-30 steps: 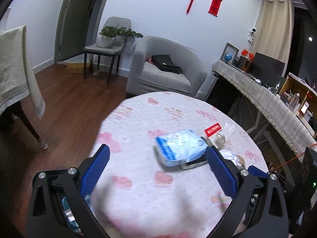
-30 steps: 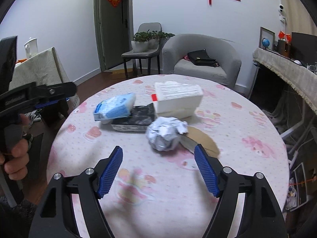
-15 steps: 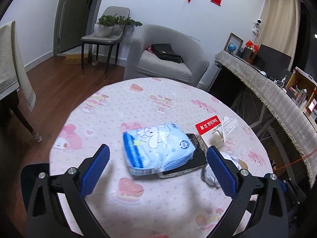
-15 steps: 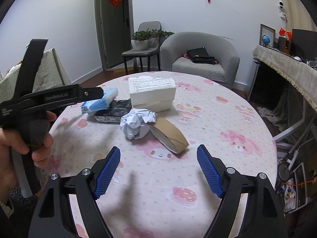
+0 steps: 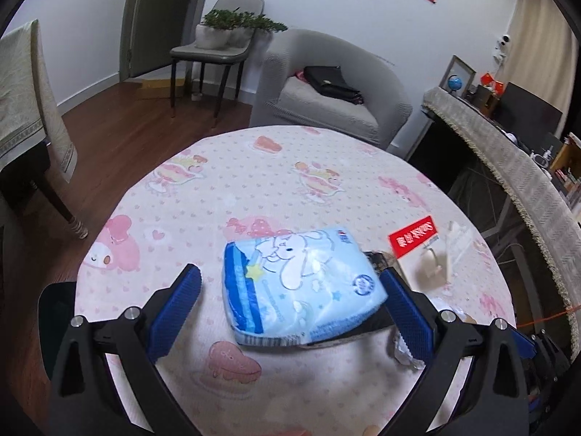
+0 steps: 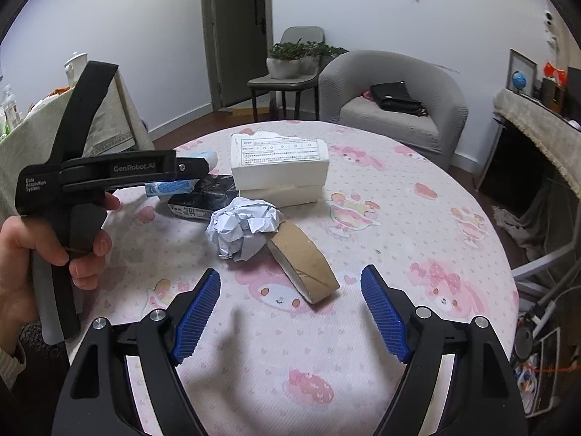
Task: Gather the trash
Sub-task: 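Grasp the blue-white diaper pack with the left tool while the right tool grips the cardboard tube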
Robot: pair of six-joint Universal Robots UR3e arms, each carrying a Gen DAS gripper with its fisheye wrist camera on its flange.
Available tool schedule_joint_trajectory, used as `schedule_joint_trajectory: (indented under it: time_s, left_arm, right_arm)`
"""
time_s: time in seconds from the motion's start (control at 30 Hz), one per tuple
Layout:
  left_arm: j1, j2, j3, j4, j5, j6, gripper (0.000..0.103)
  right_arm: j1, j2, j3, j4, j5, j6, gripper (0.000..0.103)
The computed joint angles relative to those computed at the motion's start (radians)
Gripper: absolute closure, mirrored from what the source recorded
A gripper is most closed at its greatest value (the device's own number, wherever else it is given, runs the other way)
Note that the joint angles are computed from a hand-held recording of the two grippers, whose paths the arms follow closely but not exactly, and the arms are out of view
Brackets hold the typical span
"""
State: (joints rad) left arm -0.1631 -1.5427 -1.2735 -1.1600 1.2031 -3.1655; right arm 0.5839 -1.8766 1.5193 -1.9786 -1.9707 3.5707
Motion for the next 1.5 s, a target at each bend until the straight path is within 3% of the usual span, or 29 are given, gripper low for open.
schedule_joint_trajectory:
  time_s: [0.13, 0.2, 0.3, 0.5, 0.87, 1.27, 1.5]
  left_arm:
    - [0.025, 0.002, -0.006, -0.005, -0.041, 0.000, 0.005]
    - [0.039, 0.014, -0.020, 0.007, -0.067, 0.013, 0.022]
    - [0.037, 0.015, -0.016, 0.008, -0.057, 0.025, 0.022]
    - [0.052, 0.031, -0.012, -0.019, -0.076, 0.069, 0.023]
    - [0.123, 0.112, -0.047, -0.095, -0.148, 0.198, 0.025]
    - [0.315, 0.248, -0.106, -0.289, -0.319, 0.465, 0.026]
    - [0.443, 0.315, -0.105, -0.473, -0.417, 0.666, 0.026]
  right_arm:
    - [-0.061, -0.008, 0.008, 0.002, 0.075, -0.060, 0.022]
    - [-0.085, -0.008, 0.010, 0.003, 0.100, -0.084, 0.022]
    - [-0.113, -0.012, 0.012, 0.004, 0.127, -0.107, 0.023]
    - [-0.164, -0.017, 0.012, 0.032, 0.157, -0.123, 0.041]
    - [-0.196, -0.028, 0.022, 0.042, 0.183, -0.118, 0.049]
    - [-0.151, 0.021, -0.021, 0.080, 0.118, -0.055, 0.058]
    - [-0.112, 0.028, -0.028, 0.078, 0.114, 0.018, 0.079]
